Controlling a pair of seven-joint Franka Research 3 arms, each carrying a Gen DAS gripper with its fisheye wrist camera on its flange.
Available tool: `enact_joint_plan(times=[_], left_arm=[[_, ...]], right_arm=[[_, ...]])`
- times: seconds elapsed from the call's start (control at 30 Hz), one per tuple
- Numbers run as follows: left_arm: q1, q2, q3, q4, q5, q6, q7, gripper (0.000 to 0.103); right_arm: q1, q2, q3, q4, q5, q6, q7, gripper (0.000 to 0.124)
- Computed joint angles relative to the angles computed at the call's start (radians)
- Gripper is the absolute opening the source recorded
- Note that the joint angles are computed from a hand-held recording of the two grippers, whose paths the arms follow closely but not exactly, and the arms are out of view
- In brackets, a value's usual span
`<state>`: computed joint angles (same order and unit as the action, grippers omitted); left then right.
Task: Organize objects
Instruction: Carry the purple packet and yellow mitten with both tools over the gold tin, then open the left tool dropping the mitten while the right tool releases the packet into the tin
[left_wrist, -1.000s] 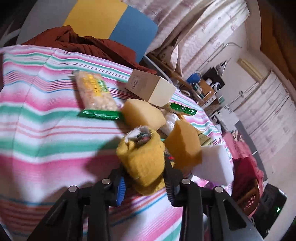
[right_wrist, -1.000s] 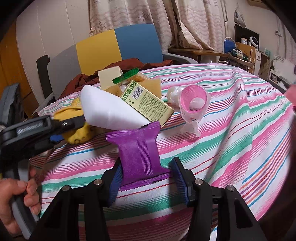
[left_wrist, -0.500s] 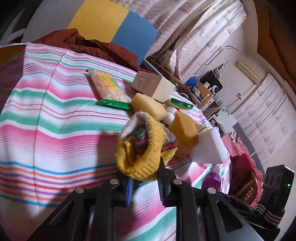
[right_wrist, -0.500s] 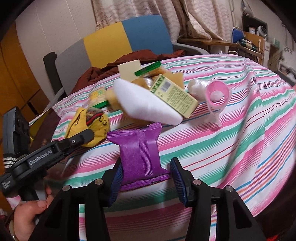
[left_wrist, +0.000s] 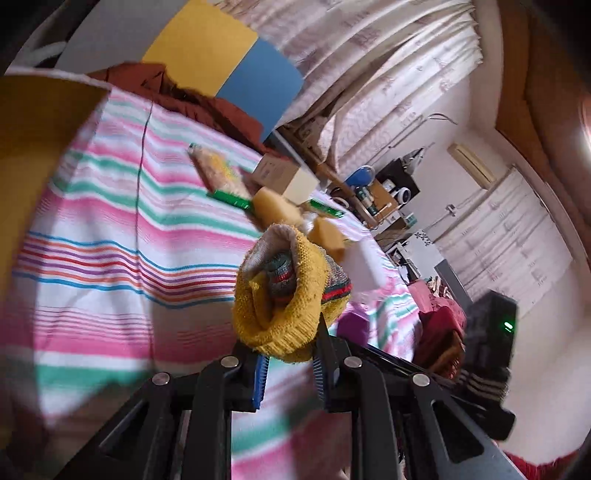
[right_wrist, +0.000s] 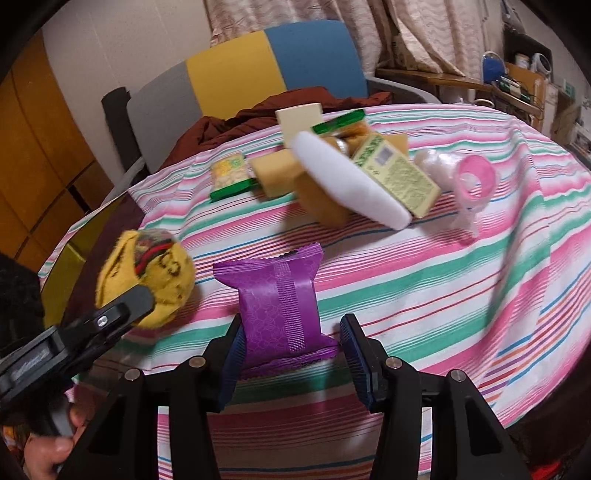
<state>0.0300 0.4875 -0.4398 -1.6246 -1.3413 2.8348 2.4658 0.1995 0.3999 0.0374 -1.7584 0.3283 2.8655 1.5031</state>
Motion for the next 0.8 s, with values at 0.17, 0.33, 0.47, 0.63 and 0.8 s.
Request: enact_joint_plan(times=[0.17,0.33,0.47,0.63,0.8], left_arm=[[0.027,-0.114,0.009,-0.095,-0.138,0.018,0.140,0.020],[0.025,-0.226,0.077,-0.188,-0.278,0.056,0.246,0.020],[0.008,-0.290,0.149,-0.248,-0.316,0.101,0.264,0.020],[-0.025,-0.342,0.243,-0.315,-0.290,0.204,0.206,0.020],[-0.028,-0.361,0.289,-0.380,-0.172,0.305,0.057,0.020]], right_arm=[[-0.003,-0.014,0.041,0.002,0.032,0.002,-0.052,0.051],[-0.013,-0.013,0.116,0.034,0.118,-0.002,-0.167,0.051],[0.004,0.000,0.171,0.074,0.185,0.006,-0.283,0.051],[0.052,0.053,0.221,0.179,0.240,-0.032,-0.407,0.052],[0.151,0.146,0.190,0.326,0.192,-0.120,-0.384,0.054]])
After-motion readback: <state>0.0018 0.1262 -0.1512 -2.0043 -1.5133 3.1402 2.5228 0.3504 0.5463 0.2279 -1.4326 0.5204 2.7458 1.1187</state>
